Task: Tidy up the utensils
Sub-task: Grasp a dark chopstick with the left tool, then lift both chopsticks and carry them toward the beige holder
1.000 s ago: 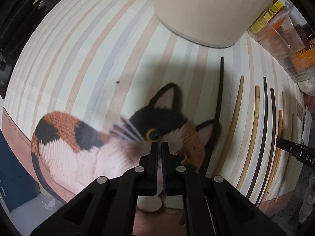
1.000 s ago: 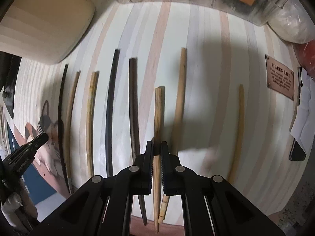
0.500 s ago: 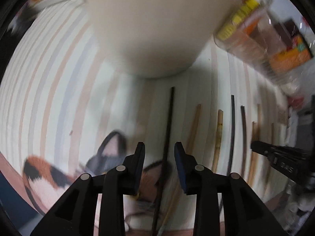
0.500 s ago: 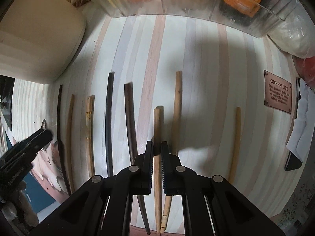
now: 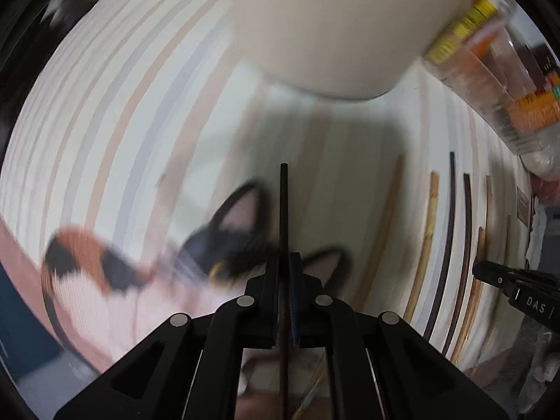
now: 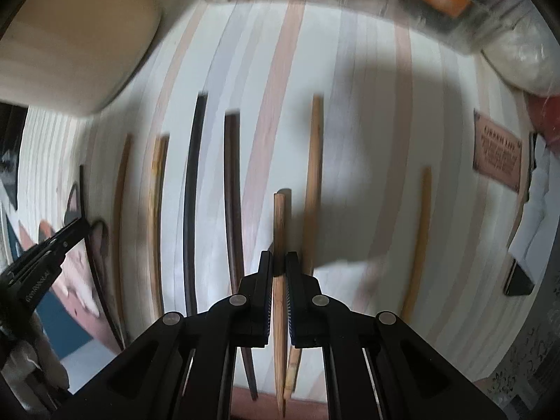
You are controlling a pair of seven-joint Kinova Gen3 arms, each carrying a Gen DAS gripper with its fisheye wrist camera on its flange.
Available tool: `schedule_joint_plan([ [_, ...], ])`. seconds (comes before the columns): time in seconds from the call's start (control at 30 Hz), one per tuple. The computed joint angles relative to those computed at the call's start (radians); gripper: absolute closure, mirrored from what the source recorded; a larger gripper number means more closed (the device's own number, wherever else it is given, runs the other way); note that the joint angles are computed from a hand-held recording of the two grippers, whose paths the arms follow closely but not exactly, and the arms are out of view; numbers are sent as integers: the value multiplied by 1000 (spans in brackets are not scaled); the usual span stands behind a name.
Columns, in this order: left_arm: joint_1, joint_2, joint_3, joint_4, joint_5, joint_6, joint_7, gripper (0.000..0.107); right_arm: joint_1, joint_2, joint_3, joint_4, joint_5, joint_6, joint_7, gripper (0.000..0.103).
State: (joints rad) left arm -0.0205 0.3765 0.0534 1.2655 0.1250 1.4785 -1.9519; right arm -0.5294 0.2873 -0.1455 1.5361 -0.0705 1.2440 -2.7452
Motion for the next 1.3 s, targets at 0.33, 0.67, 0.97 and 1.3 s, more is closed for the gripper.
schedule_joint_plan([
  [0.33,-18,14,0,-1,28,21,-23,101,-27,76,5,-109,37,106,28,95],
  [0.67,79,28,17,-22,-23,-27,49,100,-30,168,31,-225,42,174,53,95],
  [0.97,208,43,33,-58,-103,-92,148,105,-59,141,51,-207,111,169,25,96],
  [1.3,120,-90,40,-55,9,-93,98,105,-161,-11,23,-115,279,100,-201,96],
])
